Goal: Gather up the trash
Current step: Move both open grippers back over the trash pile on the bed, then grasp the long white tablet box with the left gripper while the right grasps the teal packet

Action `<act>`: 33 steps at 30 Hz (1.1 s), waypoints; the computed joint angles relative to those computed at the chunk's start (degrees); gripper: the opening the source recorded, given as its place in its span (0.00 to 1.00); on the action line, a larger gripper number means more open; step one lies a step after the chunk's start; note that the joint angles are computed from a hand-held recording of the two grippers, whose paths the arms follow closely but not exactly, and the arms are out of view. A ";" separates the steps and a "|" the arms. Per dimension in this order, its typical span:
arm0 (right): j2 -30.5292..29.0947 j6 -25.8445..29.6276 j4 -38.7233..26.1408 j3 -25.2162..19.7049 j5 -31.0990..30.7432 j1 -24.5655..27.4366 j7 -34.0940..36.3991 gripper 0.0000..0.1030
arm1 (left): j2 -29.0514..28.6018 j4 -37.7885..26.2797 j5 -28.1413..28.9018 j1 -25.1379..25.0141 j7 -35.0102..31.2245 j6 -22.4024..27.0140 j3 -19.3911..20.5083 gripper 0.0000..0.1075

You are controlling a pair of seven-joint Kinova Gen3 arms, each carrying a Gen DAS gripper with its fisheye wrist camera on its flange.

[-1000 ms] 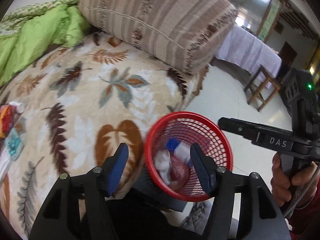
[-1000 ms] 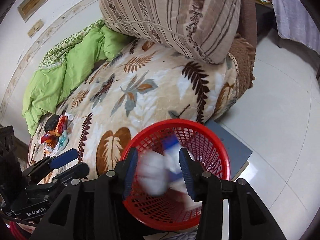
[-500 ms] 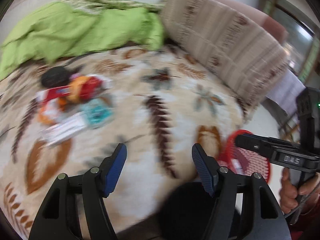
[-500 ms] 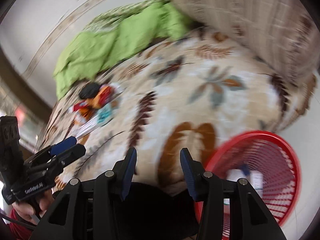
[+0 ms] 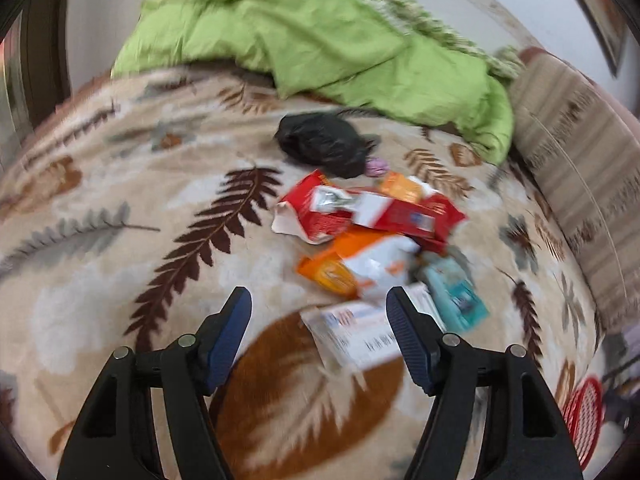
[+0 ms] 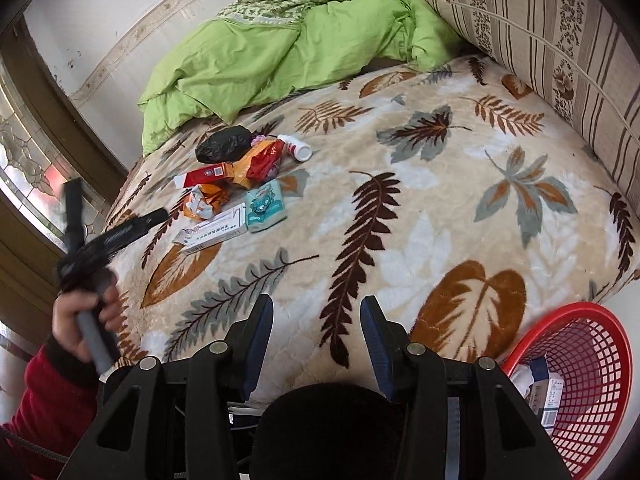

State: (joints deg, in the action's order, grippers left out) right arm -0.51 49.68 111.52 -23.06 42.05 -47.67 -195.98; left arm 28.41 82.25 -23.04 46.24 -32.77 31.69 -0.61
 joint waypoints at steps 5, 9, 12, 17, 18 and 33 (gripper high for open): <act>-0.25 0.44 0.22 -0.03 -0.01 0.12 -0.71 0.47 | 2.41 0.49 8.99 -7.73 -9.36 -4.58 7.09 0.61; -0.49 -0.92 0.98 0.33 -0.60 0.75 -0.61 0.47 | 3.05 1.71 10.21 -12.37 -16.75 -5.39 15.81 0.61; -0.55 -2.21 1.61 0.39 -0.60 1.24 -0.79 0.47 | 3.07 2.92 11.78 -15.46 -23.74 -4.97 23.78 0.61; -1.27 -3.31 2.87 0.17 -0.36 1.89 -1.57 0.47 | 0.74 5.46 11.24 -17.01 -30.57 -4.32 31.07 0.61; -1.40 -3.49 3.15 0.12 -0.36 2.08 -1.81 0.47 | 0.07 4.86 9.67 -15.45 -29.43 -3.32 29.61 0.61; -2.29 -6.20 5.61 -0.65 -0.45 3.93 -3.59 0.48 | 16.76 -29.44 13.63 10.96 -20.33 25.66 -3.51 0.63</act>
State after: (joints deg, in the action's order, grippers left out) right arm -2.80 43.48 117.13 -23.71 41.60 -43.74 -199.56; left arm 45.17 52.81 -9.41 57.19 -53.10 57.35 -4.12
